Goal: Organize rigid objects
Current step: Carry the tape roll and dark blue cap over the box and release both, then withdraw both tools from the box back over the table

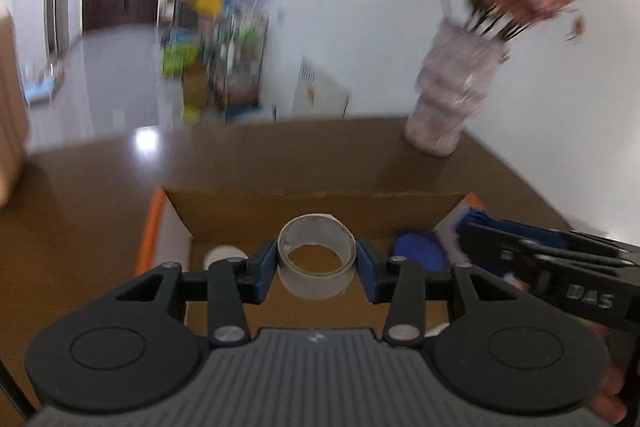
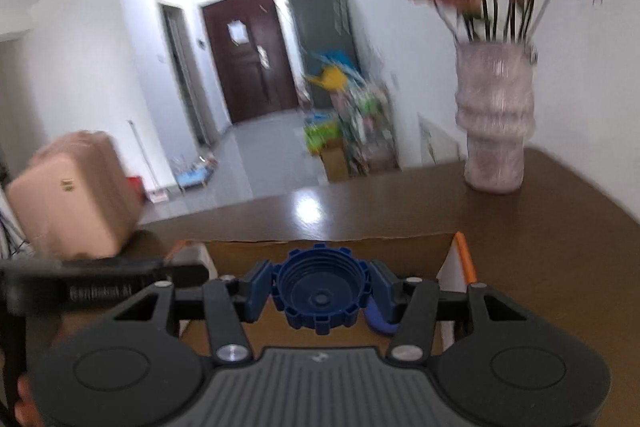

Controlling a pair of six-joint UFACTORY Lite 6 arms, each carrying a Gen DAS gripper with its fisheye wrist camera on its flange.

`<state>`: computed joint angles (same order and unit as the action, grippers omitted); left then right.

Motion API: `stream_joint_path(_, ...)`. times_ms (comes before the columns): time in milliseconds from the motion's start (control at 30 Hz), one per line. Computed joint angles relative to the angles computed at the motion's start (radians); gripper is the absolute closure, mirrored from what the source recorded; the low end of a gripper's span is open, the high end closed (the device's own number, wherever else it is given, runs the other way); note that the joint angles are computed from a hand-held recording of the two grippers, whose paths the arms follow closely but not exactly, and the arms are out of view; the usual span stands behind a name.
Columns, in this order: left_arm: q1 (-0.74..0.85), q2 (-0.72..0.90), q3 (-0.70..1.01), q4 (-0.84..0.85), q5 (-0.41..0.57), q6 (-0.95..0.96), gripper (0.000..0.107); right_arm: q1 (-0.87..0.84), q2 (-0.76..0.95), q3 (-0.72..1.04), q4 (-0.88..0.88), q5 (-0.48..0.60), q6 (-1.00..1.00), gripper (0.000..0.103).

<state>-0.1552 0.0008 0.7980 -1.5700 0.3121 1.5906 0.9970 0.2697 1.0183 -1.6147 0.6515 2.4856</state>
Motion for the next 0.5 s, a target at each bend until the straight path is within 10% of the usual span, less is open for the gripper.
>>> stream_joint_path(200, -0.031, 0.374, 0.288, 0.164, -0.061, -0.228, 0.063, -0.229, 0.306, 0.307, 0.156, -0.264, -0.169, 0.051)
stream_joint_path(500, 0.010, 0.429, 0.308, 0.076, -0.043, -0.152, 0.053, -0.295, 0.404, 0.411, 0.249, -0.330, -0.246, 0.049)
